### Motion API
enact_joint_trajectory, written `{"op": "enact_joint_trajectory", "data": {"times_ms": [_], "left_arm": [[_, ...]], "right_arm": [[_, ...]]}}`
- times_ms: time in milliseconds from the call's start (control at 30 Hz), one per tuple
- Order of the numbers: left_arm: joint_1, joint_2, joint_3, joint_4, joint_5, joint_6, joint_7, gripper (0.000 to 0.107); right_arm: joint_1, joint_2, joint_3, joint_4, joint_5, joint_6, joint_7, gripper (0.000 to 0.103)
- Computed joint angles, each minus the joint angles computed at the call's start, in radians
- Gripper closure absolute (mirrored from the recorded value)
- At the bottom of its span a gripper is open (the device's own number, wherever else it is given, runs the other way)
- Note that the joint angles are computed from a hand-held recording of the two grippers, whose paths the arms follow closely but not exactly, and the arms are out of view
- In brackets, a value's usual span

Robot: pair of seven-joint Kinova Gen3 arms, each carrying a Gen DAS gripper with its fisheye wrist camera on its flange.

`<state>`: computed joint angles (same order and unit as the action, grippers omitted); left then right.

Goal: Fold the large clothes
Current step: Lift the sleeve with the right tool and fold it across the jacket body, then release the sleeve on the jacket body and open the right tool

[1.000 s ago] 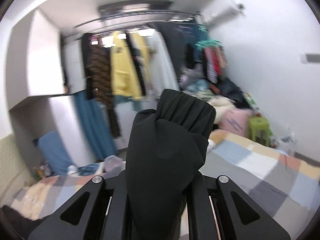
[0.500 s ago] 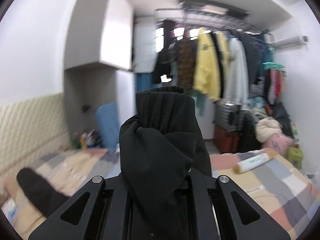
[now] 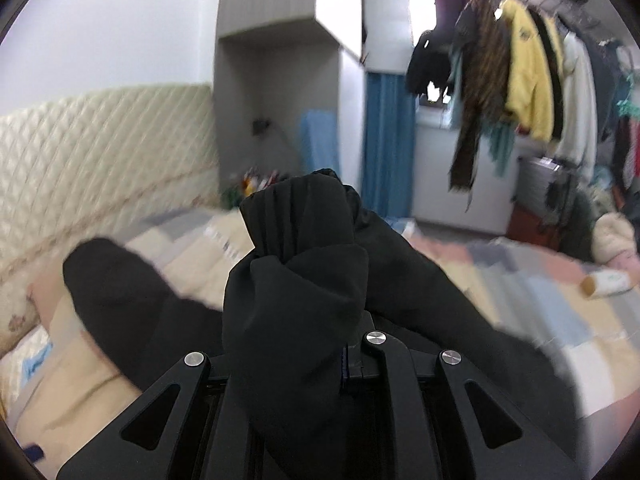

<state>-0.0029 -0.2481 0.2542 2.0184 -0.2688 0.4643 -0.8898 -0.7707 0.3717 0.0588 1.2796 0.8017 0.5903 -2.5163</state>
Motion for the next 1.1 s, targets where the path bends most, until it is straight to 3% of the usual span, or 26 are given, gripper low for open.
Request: {"op": "enact_joint_trajectory", "data": {"times_ms": [267,500,667,767,833,900,1033,1100], "left_arm": [[0.017,0.049,-0.052,0.009,0.04,-0.014,-0.023,0.005],[0.041,0.092,-0.071,0.004,0.054,-0.021,-0.034,0.005],[0.053,0.093,-0.052,0.003,0.016,-0.014,-0.01,0.005],[0.058,0.092,-0.034,-0.001,-0.018,-0.007,0.018,0.005],[0.061,0.095,-0.017,-0.007,-0.046,0.0,0.042,0.005],[0.071,0.095,-0.014,-0.008,-0.062,0.001,0.052,0.005],[0.086,0.087,0.007,-0.009,-0.1,0.002,0.084,0.005],[0.099,0.079,0.007,-0.006,-0.098,-0.008,0.079,0.005]], "right_arm": [[0.046,0.118,-0.032,0.033,-0.178,-0.099,0.08,0.093],[0.076,0.172,-0.042,0.016,-0.338,-0.067,0.221,0.092],[0.118,0.163,-0.086,-0.033,-0.441,0.019,0.351,0.089],[0.134,0.143,-0.113,-0.048,-0.495,0.079,0.434,0.077],[0.144,0.118,-0.135,-0.045,-0.521,0.112,0.503,0.058],[0.134,0.09,-0.135,-0.029,-0.52,0.128,0.548,0.023],[0.195,-0.009,-0.189,0.067,-0.595,0.079,0.659,0.022],[0.177,-0.063,-0.15,0.121,-0.589,0.057,0.64,0.022]]}}
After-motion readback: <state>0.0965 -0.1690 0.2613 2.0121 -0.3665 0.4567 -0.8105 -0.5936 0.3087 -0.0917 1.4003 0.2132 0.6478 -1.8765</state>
